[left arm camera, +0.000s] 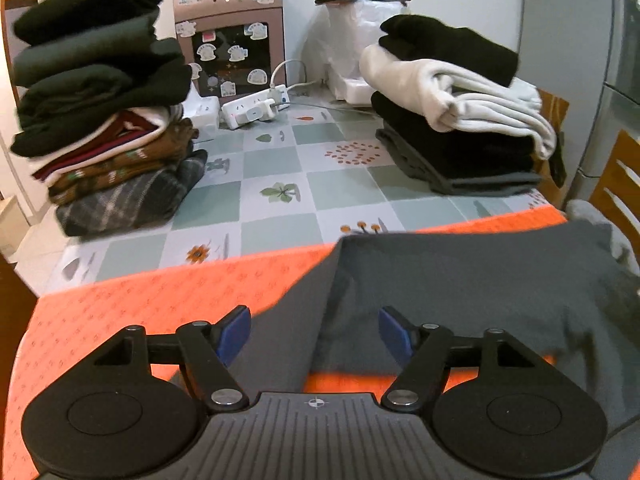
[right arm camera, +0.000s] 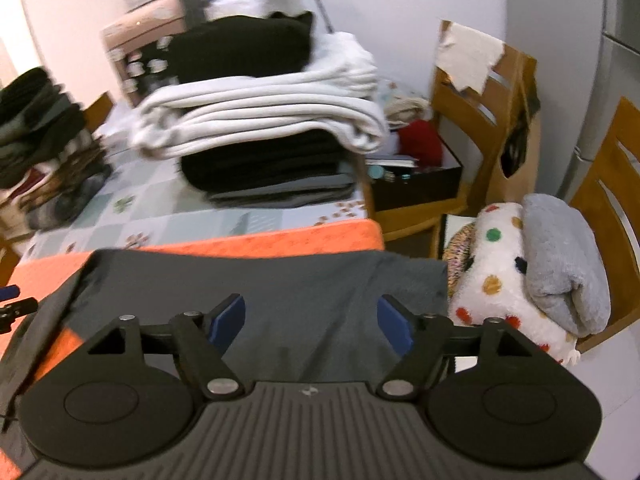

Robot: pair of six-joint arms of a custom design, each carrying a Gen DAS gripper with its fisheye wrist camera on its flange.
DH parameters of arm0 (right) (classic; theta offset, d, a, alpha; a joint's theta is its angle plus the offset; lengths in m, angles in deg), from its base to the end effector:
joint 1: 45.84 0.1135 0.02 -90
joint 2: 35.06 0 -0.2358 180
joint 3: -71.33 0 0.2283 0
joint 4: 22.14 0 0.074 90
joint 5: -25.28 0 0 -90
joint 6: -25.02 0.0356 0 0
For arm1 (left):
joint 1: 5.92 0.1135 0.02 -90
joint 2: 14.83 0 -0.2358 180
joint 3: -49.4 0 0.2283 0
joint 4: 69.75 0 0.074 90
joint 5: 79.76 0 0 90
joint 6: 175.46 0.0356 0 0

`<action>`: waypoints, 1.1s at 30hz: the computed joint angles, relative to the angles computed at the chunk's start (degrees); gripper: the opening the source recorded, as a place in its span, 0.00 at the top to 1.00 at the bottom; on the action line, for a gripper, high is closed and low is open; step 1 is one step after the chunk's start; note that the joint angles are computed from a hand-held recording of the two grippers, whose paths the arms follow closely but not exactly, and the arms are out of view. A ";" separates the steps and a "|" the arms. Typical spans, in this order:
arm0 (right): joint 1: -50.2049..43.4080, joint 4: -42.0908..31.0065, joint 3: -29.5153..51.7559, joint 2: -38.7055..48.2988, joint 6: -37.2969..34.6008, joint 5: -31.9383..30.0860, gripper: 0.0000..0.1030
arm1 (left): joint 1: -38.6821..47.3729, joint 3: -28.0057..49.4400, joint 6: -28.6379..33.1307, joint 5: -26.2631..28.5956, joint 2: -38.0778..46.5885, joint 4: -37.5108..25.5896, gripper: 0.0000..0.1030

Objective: Fold clothes

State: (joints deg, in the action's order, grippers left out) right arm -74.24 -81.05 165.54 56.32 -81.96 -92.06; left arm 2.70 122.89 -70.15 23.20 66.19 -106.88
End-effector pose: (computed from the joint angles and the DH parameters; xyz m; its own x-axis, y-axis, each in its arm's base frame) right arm 0.2828 -0.1343 0.2729 -0.7557 0.1137 -0.6450 -0.0247 0.9792 0.2015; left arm 0.2848 0.0351 0.2401 -0.6672 0.1591 -0.7277 0.1947 0.9802 0.0358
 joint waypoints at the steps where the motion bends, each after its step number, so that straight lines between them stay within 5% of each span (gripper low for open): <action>1: -0.06 -1.09 -1.25 -2.07 -0.74 -0.53 0.23 | 1.13 -1.40 1.01 0.76 -2.49 -1.29 0.29; 9: -0.29 -8.86 -12.11 -17.62 -3.87 -3.77 0.23 | 14.85 -7.26 13.28 9.41 -17.02 -14.43 0.28; 18: 2.03 -14.63 -25.44 -35.51 -1.12 -3.41 0.19 | 36.91 -8.56 35.18 20.63 -19.23 -27.13 0.24; 28: 21.72 -16.12 -35.47 -50.57 16.91 8.56 0.19 | 56.26 -10.81 63.74 24.38 -13.14 -31.53 0.28; 33: 30.31 -15.41 -36.78 -51.65 23.65 12.85 0.19 | 59.46 -13.50 67.42 25.29 -12.96 -28.64 0.46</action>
State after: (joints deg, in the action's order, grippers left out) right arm -43.92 -96.46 128.76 4.66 -58.31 -79.21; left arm 62.16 109.39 -2.74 48.50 53.24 -135.52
